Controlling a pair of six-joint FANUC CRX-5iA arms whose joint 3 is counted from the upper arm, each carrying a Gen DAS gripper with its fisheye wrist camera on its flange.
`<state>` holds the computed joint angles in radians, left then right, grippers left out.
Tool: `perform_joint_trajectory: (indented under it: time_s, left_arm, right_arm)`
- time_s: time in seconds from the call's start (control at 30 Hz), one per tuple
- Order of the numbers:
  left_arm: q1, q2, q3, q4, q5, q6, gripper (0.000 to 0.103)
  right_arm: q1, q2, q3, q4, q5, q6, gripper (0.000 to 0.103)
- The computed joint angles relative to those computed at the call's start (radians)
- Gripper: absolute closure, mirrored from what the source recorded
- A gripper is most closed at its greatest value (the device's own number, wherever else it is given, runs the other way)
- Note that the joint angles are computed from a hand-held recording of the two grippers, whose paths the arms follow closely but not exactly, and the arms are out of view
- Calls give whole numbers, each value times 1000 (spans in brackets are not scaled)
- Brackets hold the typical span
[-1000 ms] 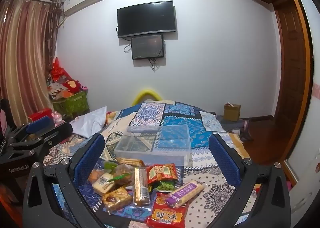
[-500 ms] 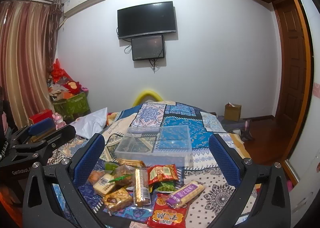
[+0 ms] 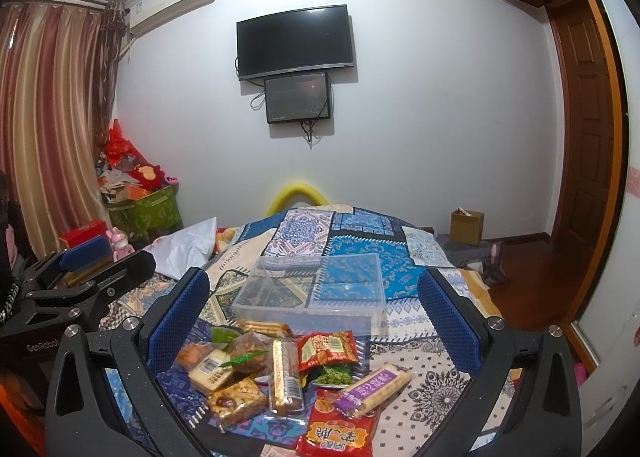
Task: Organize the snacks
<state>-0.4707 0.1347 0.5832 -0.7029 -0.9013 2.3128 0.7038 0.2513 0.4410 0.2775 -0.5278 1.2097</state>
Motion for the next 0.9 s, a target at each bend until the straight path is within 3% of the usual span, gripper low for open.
perform_joint_trajectory:
  time_s: [0.9]
  left_arm:
    - [-1,-7,-10,-1,4,6,0]
  right_arm:
    - [0,2,11,-8,-3,12,0]
